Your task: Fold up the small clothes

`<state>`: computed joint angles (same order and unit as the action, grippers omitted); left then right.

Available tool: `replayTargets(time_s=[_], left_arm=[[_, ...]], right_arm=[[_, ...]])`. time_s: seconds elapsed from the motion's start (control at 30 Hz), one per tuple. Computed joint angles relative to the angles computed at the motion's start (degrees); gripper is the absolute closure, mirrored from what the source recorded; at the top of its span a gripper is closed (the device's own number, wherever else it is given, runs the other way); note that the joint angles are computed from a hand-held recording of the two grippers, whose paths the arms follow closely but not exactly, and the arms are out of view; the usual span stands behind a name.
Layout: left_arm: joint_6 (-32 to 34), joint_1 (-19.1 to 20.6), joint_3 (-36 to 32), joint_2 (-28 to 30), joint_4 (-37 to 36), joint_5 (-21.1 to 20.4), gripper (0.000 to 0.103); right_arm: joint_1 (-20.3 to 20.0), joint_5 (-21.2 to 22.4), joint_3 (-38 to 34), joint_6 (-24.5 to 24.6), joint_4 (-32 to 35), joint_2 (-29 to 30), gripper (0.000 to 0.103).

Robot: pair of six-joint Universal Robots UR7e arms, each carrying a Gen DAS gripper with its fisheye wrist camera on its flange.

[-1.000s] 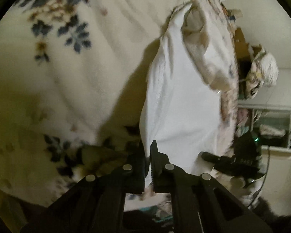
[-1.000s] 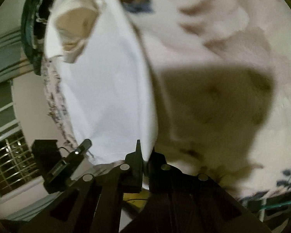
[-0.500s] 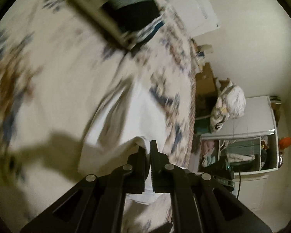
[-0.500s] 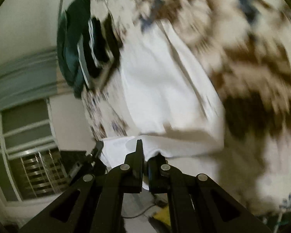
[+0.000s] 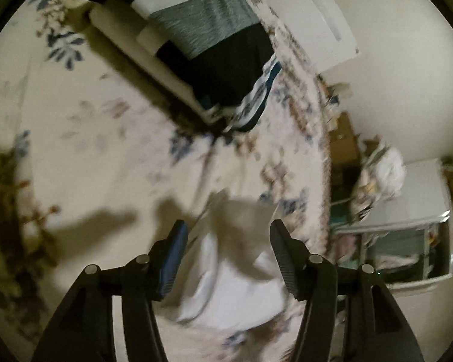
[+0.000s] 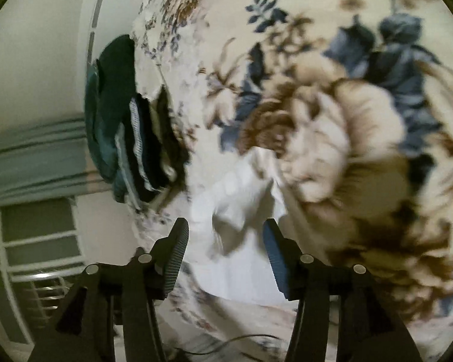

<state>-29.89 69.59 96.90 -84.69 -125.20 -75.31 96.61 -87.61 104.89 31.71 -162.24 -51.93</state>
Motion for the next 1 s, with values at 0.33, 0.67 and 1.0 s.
replayTargets(time_s=[0.33, 0.67, 1.0], left_arm=[[6.09, -5.07, -2.32, 6.59, 11.74, 6.34, 0.049], [7.65, -2.76, -11.19, 11.97, 10.13, 9.19, 0.049], [13.17, -1.06, -8.49, 13.14, 9.19, 3.46, 0.098]], right_arm=[[2.97, -8.88, -8.18, -5.43, 12.72, 6.38, 0.049], [4.96, -16.93, -17.43, -6.67, 12.74, 9.6, 0.049], [0.08, -10.56, -9.87, -1.19, 8.92, 8.95, 0.07]])
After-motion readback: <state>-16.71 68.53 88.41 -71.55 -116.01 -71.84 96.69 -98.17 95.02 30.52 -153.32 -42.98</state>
